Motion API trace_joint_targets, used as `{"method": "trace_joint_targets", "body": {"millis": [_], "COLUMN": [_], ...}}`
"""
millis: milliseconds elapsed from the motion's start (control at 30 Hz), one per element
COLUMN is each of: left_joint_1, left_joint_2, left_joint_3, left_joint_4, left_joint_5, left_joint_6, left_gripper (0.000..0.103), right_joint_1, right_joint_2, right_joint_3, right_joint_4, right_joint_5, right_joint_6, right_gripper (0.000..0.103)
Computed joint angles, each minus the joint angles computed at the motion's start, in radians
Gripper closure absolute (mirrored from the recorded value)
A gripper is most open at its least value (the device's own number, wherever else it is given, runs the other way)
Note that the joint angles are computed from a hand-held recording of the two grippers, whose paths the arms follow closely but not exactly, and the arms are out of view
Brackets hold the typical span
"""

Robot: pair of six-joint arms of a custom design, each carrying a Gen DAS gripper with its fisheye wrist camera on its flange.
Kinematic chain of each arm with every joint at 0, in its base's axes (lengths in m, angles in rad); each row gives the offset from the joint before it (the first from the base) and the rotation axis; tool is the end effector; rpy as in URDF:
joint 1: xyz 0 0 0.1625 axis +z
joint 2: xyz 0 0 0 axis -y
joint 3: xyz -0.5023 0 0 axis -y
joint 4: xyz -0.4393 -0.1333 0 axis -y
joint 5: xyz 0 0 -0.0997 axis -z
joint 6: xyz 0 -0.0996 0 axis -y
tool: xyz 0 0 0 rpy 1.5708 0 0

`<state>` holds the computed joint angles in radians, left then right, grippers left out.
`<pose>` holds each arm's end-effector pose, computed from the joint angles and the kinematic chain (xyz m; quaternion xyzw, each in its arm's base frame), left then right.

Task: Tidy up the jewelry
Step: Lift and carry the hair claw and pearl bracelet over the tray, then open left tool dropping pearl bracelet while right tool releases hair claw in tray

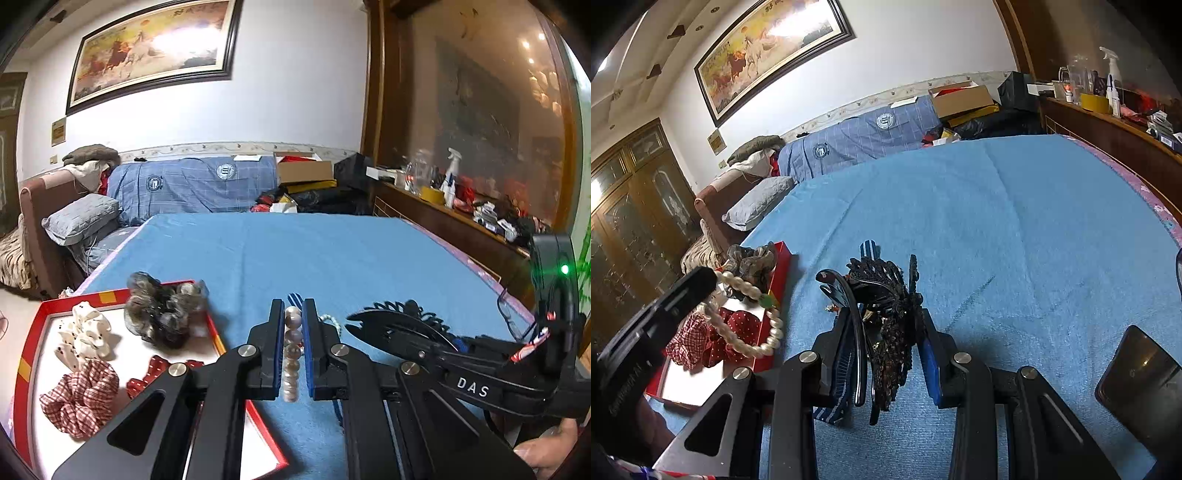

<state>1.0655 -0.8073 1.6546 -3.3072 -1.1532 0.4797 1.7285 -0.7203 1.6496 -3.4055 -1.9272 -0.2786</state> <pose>-0.2215 -0.7593 0.2162 0.3391 0.8204 -0.4231 0.1817 0.2191 -0.7503 0.1627 0.1158 -0.8808 0.4201 0.1851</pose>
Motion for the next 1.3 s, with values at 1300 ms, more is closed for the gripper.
{"method": "trace_joint_targets", "body": {"millis": [1300], "left_joint_1": [0.121], "left_joint_2": [-0.023], "left_joint_3": [-0.200], "left_joint_4": [0.227], "left_joint_5": [0.324], "left_joint_6": [-0.449], "left_gripper": [0.094], "right_joint_1": [0.144], "right_joint_2": [0.217], "right_joint_3": [-0.206], "right_joint_4": [0.216], "right_joint_5": [0.038], "right_joint_6": [-0.165], "right_gripper": [0.065]}}
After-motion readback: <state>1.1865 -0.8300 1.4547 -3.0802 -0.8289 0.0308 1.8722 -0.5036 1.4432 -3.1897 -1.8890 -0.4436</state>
